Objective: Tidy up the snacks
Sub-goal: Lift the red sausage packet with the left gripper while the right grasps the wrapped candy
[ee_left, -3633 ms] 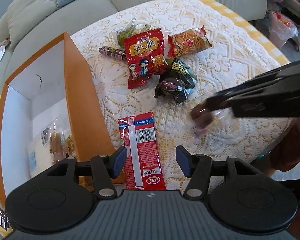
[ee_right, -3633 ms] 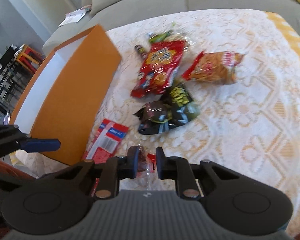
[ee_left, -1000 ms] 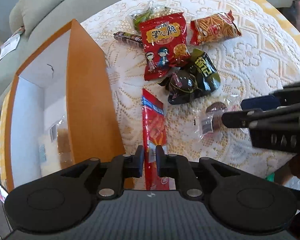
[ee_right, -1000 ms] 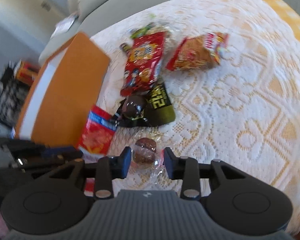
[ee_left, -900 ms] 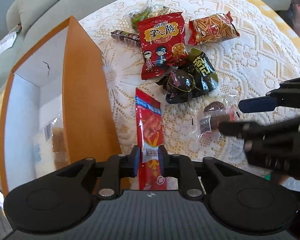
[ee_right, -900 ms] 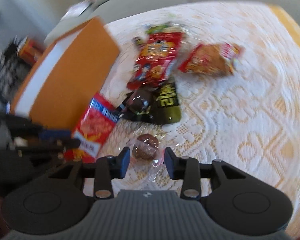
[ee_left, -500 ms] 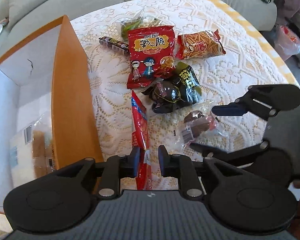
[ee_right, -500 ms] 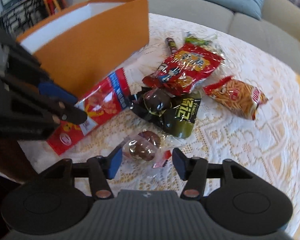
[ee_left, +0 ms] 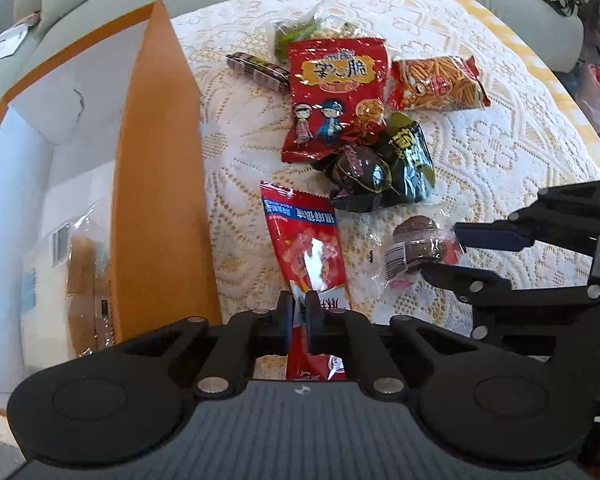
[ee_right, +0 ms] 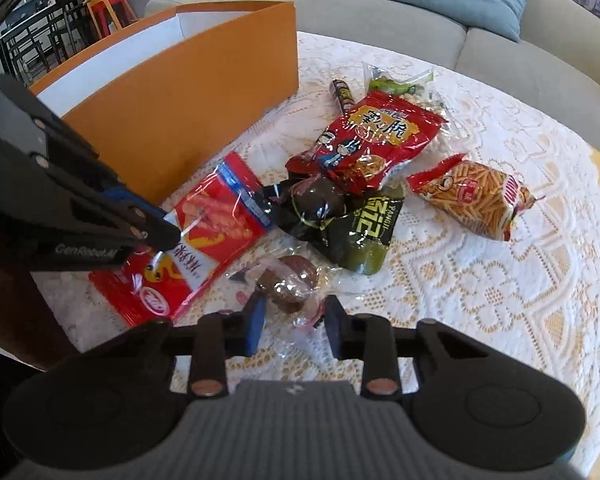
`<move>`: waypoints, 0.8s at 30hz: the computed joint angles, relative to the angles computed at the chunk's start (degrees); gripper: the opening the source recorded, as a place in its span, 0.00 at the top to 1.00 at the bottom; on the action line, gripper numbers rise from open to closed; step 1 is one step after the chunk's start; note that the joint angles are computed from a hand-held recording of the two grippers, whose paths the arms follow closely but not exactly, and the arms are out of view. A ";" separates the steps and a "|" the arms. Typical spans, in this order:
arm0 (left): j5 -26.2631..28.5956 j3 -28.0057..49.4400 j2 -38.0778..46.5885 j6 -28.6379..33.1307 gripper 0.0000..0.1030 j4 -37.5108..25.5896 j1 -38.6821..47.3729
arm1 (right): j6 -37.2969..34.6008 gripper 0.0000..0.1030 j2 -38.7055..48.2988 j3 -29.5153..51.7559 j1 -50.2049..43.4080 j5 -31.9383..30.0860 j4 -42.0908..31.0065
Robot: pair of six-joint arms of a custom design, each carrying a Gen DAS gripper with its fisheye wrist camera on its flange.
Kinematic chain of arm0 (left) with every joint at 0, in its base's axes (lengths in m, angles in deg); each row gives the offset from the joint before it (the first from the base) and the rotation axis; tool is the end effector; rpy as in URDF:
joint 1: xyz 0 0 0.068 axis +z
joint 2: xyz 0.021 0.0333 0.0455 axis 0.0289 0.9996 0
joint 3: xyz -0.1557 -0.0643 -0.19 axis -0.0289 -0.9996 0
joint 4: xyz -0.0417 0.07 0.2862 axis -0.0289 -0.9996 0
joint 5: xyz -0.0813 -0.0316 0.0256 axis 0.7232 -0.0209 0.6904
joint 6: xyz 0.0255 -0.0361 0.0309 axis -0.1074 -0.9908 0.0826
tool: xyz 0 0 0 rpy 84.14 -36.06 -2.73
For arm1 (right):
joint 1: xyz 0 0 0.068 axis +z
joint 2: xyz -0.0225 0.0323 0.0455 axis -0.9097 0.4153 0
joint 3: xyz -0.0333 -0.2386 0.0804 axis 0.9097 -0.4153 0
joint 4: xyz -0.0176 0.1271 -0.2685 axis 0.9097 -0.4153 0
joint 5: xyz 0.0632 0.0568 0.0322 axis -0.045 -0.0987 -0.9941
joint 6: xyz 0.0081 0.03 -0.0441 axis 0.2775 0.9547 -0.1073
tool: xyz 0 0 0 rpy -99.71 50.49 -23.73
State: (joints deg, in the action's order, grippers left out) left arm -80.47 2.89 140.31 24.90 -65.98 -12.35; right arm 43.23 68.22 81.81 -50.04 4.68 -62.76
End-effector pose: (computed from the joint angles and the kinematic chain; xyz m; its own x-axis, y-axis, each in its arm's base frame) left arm 0.2719 -0.0698 0.0740 -0.7924 0.5030 -0.3451 0.5175 0.8538 0.0561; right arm 0.2303 0.0658 0.0320 -0.8091 -0.1649 -0.5641 -0.2547 0.9634 0.0836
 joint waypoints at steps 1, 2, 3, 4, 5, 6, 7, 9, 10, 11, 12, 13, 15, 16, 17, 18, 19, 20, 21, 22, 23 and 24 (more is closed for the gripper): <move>0.32 -0.22 -0.51 -0.33 0.95 -0.01 0.15 | 0.53 0.74 -0.41 0.02 -0.33 -0.44 -0.48; 0.70 -0.42 -1.22 -0.56 0.95 -0.30 0.31 | 1.06 0.74 -0.70 0.02 -0.70 -0.92 -0.68; 0.89 -0.60 -2.04 -0.71 0.96 -0.67 0.38 | 1.49 0.75 -1.16 -0.05 -1.16 -1.47 -1.01; 0.96 -0.90 -3.00 -0.92 0.96 -0.86 0.33 | 1.85 0.75 -1.80 -0.16 -1.83 -2.17 -1.47; 0.97 -1.26 -4.21 -1.06 0.97 -1.16 0.25 | 2.28 0.75 -2.57 -0.37 -2.24 -2.65 -1.89; 1.00 -1.49 -5.35 -1.14 0.97 -1.61 0.13 | 2.78 0.75 -3.77 -0.77 -2.77 -3.31 -2.45; 0.94 -1.66 -6.45 -1.22 0.97 -2.12 0.02 | 3.39 0.75 -5.30 -1.31 -3.41 -4.36 -3.15; 0.44 -1.76 -8.42 -1.27 0.98 -3.31 -0.44 | 4.60 0.75 -8.95 -2.86 -4.67 -6.11 -4.11; 0.08 -1.78 -9.42 -1.32 0.98 -3.95 -0.70 | 5.12 0.76 -11.23 -3.89 -5.14 -6.67 -4.61; -0.07 -1.88 -10.35 -1.27 0.98 -4.38 -0.90 | 5.50 0.76 -12.94 -4.56 -5.57 -7.04 -5.14; 0.00 -2.08 -11.58 -1.17 0.98 -4.90 -0.99 | 5.88 0.76 -14.39 -5.07 -5.97 -7.31 -5.62; 0.28 -2.21 -12.87 -1.19 0.98 -5.49 -1.03 | 6.34 0.76 -16.31 -5.61 -6.34 -7.58 -6.45; 1.33 -2.21 -15.24 -0.72 0.98 -6.86 -0.61 | 7.04 0.76 -19.40 -6.56 -6.60 -7.72 -7.46; 1.79 -2.07 -16.32 -0.45 0.98 -7.68 -0.36 | 7.14 0.76 -21.07 -6.96 -6.63 -7.79 -8.03; 1.98 -1.82 -17.35 -0.29 0.98 -8.45 -0.20 | 7.49 0.76 -22.44 -7.36 -6.39 -7.82 -8.31; 2.02 -1.48 -18.33 -0.16 0.98 -9.34 -0.10 | 7.93 0.76 -23.70 -7.63 -6.29 -8.13 -8.62; 2.00 -1.13 -19.22 -0.03 0.98 -10.09 -0.01 | 8.35 0.76 -24.57 -7.79 -6.30 -8.47 -8.75; 2.02 -0.83 -20.42 0.24 0.98 -10.69 0.18 | 8.85 0.76 -25.60 -7.94 -6.02 -8.42 -9.02; 2.06 -0.80 -21.54 0.43 0.98 -10.95 0.28 | 9.12 0.76 -26.81 -8.09 -5.55 -8.06 -9.52; 2.22 -0.58 -22.57 0.83 0.98 -11.36 0.66 | 9.40 0.76 -28.43 -8.32 -4.64 -7.18 -10.10; 2.47 -0.10 -23.48 1.21 0.98 -11.82 1.09 | 9.66 0.76 -29.88 -8.38 -3.92 -6.52 -10.72; 2.73 0.40 -24.10 1.64 0.98 -12.18 1.57 | 9.92 0.76 -31.34 -8.35 -3.44 -6.20 -11.33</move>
State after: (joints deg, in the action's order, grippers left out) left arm -77.73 3.29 116.21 26.54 -78.16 -10.78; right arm 53.15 36.88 73.46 -53.48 -1.52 -74.09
